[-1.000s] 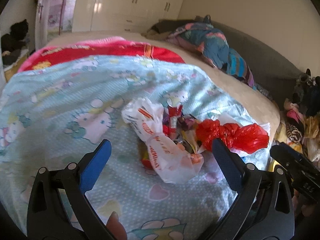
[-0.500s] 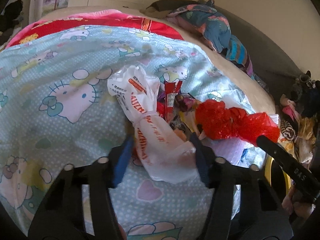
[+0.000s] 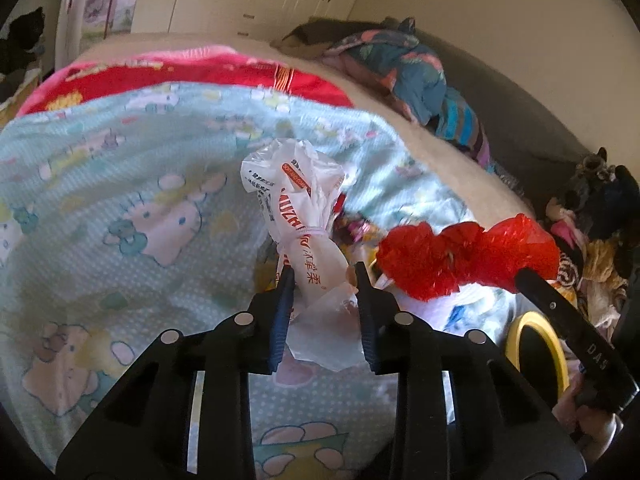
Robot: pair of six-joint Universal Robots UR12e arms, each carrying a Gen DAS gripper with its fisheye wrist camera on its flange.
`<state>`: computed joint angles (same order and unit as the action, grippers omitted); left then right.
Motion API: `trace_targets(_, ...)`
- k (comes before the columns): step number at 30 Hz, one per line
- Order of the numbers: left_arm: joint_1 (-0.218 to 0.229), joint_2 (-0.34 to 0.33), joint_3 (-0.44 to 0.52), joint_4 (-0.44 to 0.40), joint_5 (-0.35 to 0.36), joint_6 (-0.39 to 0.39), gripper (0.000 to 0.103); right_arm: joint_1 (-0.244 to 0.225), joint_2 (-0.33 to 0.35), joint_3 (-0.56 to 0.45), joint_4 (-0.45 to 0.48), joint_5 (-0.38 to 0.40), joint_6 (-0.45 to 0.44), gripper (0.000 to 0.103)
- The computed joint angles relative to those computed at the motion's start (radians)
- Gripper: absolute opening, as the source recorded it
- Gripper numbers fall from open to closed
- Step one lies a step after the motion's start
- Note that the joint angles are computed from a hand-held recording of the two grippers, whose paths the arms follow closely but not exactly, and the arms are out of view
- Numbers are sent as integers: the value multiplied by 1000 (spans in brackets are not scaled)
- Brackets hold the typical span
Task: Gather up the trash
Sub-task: 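Carry both bags to the yellow-rimmed bin and release them inside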
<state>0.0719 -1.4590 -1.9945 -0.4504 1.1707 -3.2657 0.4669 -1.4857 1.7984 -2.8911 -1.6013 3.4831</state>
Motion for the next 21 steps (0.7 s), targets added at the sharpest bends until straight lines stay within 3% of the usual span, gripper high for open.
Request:
trace_targets(9, -23, 18, 25, 45, -42, 26, 23, -2, -53, 28, -32, -91, 23, 6)
trace_targets(21, -110, -3, 83, -6, -95, 99, 24, -29, -158, 116, 13, -215, 97, 6)
